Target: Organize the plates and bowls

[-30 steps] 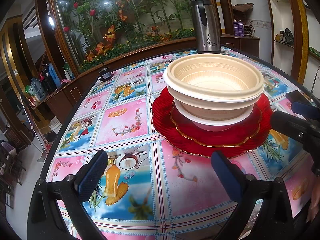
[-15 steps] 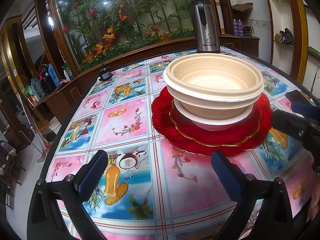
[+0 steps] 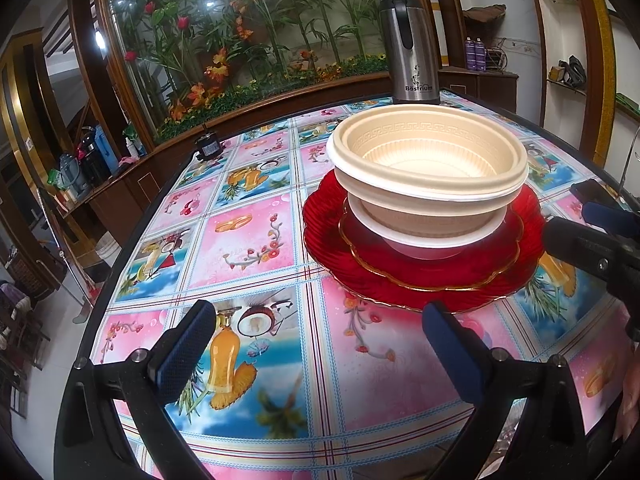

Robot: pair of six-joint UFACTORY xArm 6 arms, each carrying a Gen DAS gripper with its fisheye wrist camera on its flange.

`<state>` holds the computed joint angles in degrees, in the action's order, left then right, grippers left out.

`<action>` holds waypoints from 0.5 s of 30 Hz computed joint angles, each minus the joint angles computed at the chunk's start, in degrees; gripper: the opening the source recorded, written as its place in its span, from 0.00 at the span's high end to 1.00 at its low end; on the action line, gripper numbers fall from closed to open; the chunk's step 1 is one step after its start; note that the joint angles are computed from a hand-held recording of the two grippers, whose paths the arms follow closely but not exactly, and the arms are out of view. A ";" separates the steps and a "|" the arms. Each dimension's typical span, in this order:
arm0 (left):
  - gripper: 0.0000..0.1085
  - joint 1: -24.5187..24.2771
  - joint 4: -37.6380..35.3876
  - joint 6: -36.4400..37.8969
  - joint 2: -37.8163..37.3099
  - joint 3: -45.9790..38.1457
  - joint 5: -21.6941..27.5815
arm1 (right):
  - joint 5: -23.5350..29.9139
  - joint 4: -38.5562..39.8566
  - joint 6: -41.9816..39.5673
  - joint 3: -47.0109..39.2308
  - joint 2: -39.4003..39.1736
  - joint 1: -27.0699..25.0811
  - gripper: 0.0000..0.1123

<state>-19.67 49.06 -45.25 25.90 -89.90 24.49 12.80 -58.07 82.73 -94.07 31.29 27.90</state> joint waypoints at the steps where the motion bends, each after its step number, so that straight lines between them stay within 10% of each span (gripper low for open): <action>1: 0.05 -0.06 0.14 -0.14 0.05 -0.06 0.08 | 0.01 -0.01 0.02 0.00 0.00 0.01 0.09; 15: 0.05 0.16 1.18 -0.52 0.14 0.11 -0.08 | -0.06 0.04 0.00 0.00 0.01 -0.01 0.09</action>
